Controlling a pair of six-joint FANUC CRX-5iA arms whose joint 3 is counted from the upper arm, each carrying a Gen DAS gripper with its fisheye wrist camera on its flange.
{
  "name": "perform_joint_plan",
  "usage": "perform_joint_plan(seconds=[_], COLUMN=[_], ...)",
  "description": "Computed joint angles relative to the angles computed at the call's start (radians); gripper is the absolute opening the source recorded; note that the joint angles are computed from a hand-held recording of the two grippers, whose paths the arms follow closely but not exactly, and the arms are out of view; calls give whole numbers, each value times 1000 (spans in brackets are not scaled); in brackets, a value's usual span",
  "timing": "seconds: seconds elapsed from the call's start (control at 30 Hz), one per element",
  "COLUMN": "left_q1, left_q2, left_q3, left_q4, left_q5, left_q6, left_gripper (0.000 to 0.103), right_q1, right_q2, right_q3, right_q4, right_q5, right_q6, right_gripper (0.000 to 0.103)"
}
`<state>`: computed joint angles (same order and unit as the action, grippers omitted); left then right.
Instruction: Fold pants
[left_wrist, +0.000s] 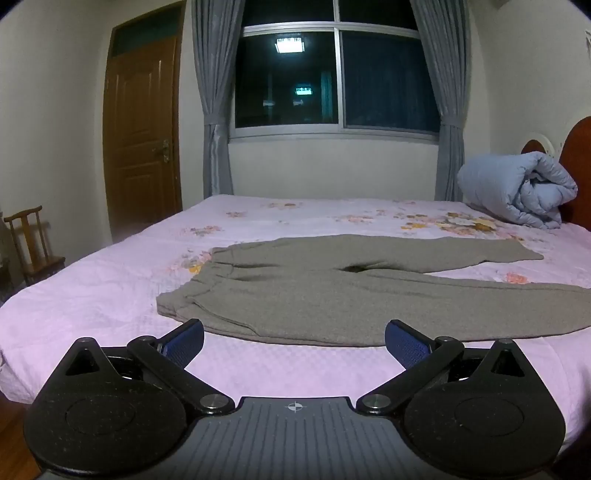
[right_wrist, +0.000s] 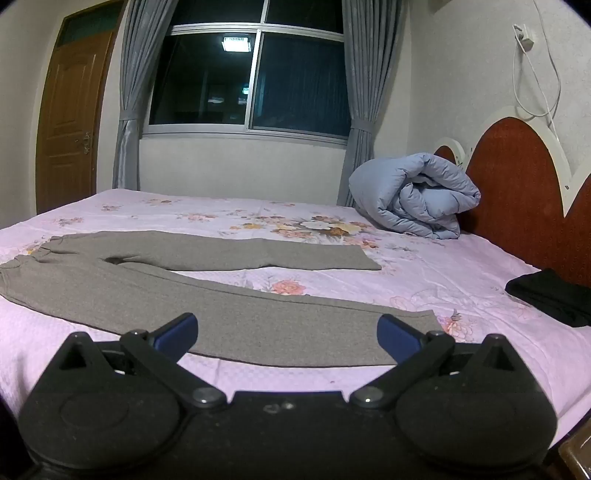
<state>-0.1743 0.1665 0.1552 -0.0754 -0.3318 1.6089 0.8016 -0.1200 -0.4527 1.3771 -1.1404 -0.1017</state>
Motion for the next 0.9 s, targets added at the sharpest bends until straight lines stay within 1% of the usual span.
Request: perform_joint_plan(seconds=[0.9], left_q1=[0], left_q2=[2], left_q3=[3], left_q4=[-3], left_q5=[-2], left_q6=[3], left_gripper=[103], right_q1=[-1], right_q2=[-1], right_q3=[-1], right_q4=[1], right_q5=[1], right_q6=[0], right_gripper=[97])
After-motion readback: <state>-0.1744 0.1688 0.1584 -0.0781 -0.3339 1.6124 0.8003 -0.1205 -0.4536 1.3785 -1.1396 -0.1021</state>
